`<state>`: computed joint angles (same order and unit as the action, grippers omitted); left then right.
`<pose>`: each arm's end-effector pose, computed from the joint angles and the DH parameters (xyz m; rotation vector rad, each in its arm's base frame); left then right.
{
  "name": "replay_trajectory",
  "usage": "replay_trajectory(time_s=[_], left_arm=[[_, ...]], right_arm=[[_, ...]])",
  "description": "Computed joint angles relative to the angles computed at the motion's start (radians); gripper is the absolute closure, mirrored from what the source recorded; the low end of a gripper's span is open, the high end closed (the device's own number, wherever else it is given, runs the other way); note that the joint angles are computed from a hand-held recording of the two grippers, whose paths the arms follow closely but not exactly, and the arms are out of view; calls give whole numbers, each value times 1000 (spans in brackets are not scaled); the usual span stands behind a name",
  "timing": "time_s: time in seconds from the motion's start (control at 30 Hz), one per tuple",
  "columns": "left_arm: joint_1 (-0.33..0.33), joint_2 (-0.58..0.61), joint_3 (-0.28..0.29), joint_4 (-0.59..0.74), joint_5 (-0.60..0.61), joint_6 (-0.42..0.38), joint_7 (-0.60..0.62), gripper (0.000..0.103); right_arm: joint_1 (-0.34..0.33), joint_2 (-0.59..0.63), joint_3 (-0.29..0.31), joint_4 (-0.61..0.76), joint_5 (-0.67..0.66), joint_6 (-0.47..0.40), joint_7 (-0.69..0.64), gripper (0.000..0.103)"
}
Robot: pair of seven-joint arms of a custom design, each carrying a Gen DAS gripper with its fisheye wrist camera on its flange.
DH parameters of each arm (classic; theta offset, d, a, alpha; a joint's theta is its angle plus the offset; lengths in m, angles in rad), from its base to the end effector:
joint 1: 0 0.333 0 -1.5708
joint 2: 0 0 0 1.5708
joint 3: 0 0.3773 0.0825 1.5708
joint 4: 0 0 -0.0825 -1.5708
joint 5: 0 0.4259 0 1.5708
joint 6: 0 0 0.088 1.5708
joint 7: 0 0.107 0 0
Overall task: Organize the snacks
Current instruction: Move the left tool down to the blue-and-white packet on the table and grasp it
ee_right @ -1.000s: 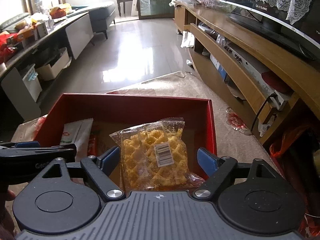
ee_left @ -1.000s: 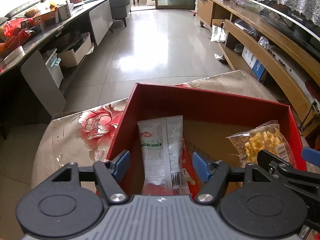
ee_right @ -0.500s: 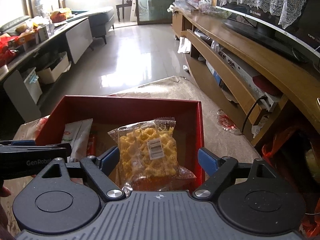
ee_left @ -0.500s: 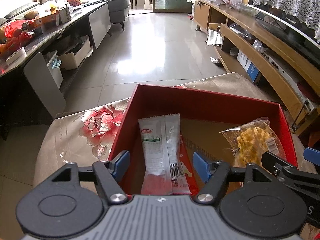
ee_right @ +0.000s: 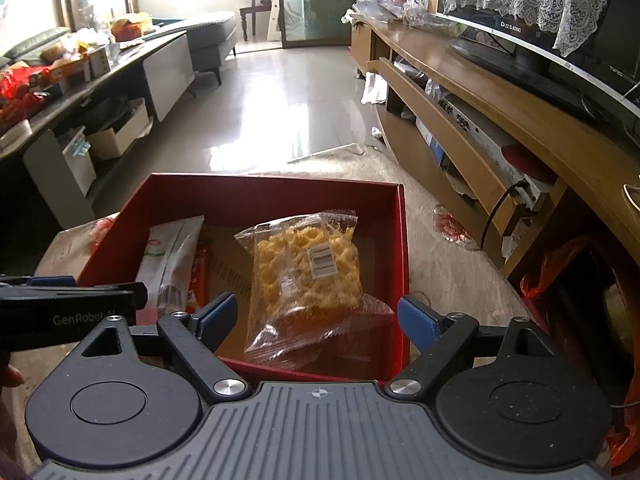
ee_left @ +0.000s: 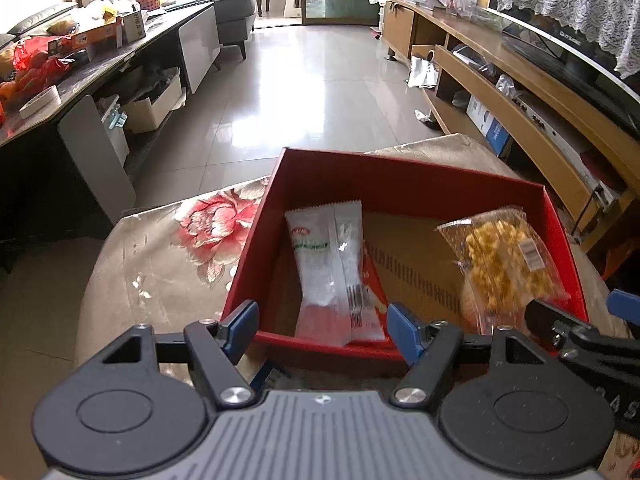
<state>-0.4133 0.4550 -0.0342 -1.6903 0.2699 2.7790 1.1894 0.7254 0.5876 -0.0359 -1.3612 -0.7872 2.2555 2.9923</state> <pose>0.6960 -0.3424 0.4384 -1.6076 2.1328 -0.7332 0.6428 0.5145 0.4534 -1.5200 2.0658 -0.7985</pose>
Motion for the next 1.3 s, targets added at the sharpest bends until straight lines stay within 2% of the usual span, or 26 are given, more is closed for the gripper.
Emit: replay_trajectory(time_s=[0.1, 0.27, 0.43, 0.57, 0.7, 0.87, 0.97, 1.1, 1.3], left_arm=[[30, -21, -26, -34, -42, 1, 24, 30], [43, -54, -26, -91, -56, 4, 37, 30], [102, -70, -77, -127, -146, -27, 109, 30], [93, -64, -55, -135, -138, -48, 94, 30], [119, -45, -80, -122, -185, -76, 131, 30], [116, -2, -86, -74, -207, -110, 157, 30], [83, 20, -59, -52, -167, -120, 138, 30], [66, 43, -45, -32, -137, -131, 126, 22], [65, 28, -47, -56, -111, -125, 151, 24]], right_arm=[[7, -17, 1, -22, -5, 0, 21, 12], [7, -33, 16, -48, 4, -9, 31, 11], [13, -48, 31, -75, 8, -19, 31, 11], [17, -57, 41, -88, 15, -23, 36, 11], [19, -62, 53, -99, 25, -21, 26, 11], [22, -68, 62, -113, 40, -17, 19, 11], [18, -72, 66, -121, 52, -14, 11, 11], [12, -77, 69, -131, 66, -8, 8, 11], [6, -83, 71, -144, 75, 5, -3, 11]])
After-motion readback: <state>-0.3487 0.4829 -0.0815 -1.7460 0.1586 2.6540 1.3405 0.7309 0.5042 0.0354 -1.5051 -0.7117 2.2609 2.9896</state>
